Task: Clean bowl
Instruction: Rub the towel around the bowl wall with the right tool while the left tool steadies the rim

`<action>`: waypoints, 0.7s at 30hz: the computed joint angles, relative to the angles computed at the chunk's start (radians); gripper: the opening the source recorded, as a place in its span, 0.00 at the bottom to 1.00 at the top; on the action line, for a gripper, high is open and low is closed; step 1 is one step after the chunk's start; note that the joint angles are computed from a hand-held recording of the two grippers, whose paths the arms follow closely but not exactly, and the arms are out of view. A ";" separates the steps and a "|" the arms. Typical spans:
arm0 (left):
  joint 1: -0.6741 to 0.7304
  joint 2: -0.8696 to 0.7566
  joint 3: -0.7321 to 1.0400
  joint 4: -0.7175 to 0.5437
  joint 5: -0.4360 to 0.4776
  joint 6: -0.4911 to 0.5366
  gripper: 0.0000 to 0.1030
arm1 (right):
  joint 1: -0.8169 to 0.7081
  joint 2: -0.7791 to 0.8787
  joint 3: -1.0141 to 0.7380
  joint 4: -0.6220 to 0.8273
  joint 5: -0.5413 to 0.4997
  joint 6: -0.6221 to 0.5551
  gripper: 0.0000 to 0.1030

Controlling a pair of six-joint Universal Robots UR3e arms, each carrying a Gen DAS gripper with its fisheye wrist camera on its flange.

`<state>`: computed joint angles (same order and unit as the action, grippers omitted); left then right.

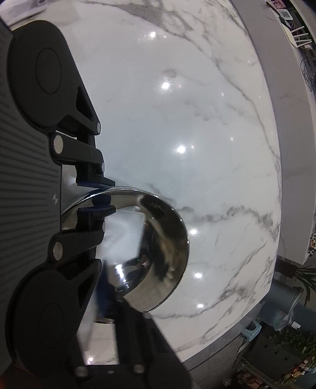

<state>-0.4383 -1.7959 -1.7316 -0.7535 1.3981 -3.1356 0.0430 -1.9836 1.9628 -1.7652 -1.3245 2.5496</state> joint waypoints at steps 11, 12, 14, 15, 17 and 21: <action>0.001 -0.002 -0.002 0.006 -0.001 0.008 0.12 | 0.156 0.050 -0.009 -0.103 -0.203 0.026 0.14; 0.000 -0.002 -0.001 0.006 0.002 0.009 0.12 | 0.167 0.051 -0.007 -0.114 -0.217 0.033 0.14; -0.002 -0.002 0.000 0.005 0.004 0.009 0.12 | 0.180 0.048 -0.005 -0.120 -0.223 0.044 0.14; -0.002 -0.002 0.001 0.004 0.005 0.010 0.12 | 0.184 0.046 -0.004 -0.122 -0.223 0.044 0.15; -0.003 -0.002 0.002 0.003 0.007 0.012 0.12 | 0.181 0.039 -0.008 -0.118 -0.212 0.038 0.15; -0.008 -0.005 0.006 0.002 0.014 0.014 0.13 | 0.146 0.006 -0.004 -0.110 -0.144 0.037 0.18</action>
